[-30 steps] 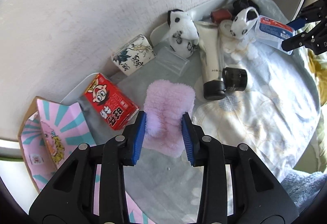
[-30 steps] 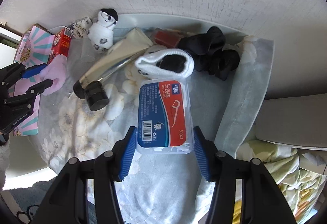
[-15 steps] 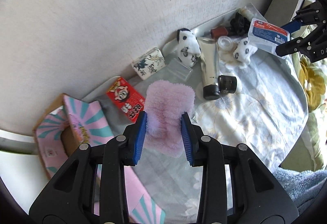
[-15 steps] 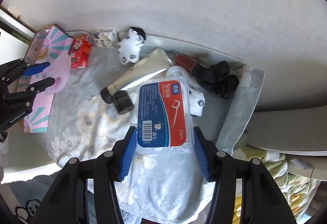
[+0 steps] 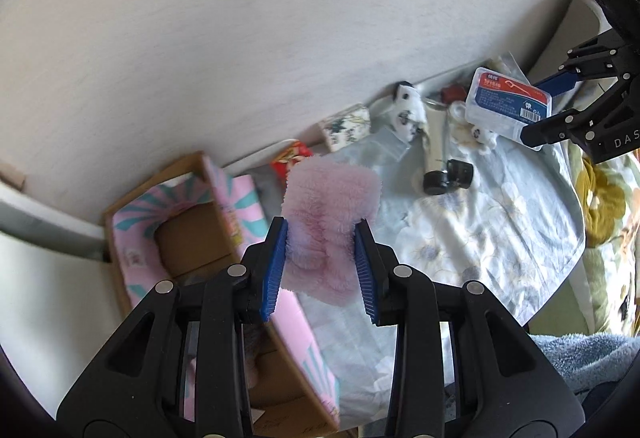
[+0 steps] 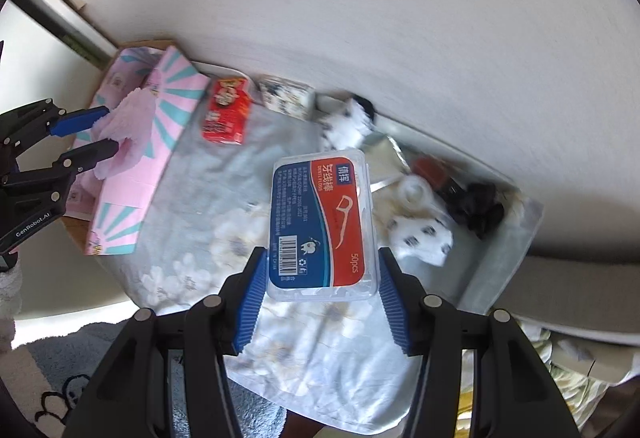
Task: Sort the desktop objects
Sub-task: 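Carry the pink sock and toothpick box over the cardboard box with both tools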
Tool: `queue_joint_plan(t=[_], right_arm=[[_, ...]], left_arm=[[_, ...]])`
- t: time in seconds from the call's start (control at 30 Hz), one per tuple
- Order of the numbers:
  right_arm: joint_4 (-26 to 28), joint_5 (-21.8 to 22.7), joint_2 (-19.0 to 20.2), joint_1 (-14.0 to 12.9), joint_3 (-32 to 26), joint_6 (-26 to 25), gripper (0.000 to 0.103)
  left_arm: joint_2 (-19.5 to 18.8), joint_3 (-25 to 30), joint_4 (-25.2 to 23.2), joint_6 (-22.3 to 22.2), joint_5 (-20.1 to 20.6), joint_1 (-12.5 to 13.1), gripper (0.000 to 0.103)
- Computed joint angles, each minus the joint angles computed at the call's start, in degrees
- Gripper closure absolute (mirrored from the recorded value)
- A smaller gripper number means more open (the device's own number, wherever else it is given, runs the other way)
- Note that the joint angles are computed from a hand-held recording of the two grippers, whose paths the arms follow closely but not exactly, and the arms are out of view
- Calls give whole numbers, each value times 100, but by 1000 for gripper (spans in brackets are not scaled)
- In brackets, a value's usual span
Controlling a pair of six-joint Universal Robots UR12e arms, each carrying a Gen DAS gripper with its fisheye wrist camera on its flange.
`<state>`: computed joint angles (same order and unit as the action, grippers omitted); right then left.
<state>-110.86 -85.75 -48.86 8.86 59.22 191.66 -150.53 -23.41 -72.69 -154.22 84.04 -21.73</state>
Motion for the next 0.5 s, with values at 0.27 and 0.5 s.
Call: queue_joint_plan(t=[0.27,0.5], right_arm=[[489,74,555,198,-1131,-515,53],[1089,335,1340,391,-2628,-1001,53]], left_arm=[[518,-961,527,-526,88,232,73],[948,-1811,932,-1055,261,434,73]])
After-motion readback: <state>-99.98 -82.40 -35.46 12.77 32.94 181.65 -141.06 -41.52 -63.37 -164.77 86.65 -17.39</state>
